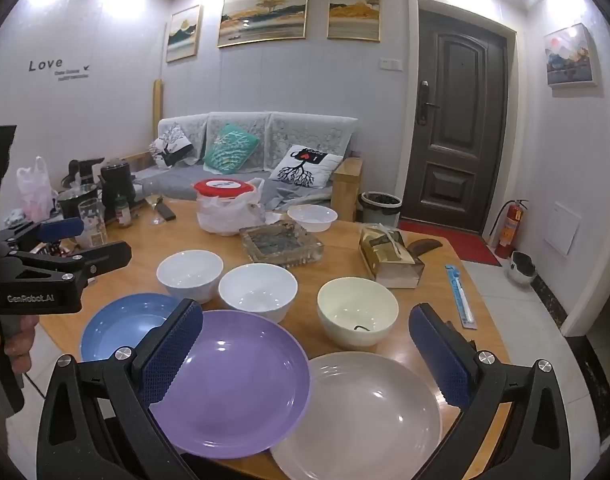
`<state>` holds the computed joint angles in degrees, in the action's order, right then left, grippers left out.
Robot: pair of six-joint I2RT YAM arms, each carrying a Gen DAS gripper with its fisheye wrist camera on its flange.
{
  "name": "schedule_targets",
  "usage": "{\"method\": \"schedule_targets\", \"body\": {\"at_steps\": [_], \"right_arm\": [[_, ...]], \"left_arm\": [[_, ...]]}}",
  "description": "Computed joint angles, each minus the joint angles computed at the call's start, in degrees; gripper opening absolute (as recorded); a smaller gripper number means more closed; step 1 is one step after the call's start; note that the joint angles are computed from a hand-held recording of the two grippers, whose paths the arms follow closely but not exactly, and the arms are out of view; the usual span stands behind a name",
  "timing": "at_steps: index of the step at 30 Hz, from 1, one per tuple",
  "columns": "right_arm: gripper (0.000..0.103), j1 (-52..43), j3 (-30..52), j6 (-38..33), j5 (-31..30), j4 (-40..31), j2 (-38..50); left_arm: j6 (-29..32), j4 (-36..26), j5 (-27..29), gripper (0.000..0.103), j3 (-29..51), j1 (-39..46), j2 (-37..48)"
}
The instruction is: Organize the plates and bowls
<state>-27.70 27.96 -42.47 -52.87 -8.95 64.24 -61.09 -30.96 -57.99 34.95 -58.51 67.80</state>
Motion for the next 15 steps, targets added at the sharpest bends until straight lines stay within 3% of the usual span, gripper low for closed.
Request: {"method": "schedule_targets", "body": {"at_steps": [7,9,15], "right_arm": [[0.102,-0.1,0.1,-0.6,-0.2,-0.5,-0.1],[0.102,0.6,-0.3,0.2,0.9,0.3,-0.3],[0.102,0.2,-0.1,-0.3,0.4,-0.1,-0.2]], "left_arm": [[-1.8,-2.4,-0.8,0.102,0.5,0.0,0.6],[0.5,1.8,-0.3,0.102,0.9,0.4,3.0],[0.8,1.8,-0.1,0.102,0.5,0.6,2.4]]}}
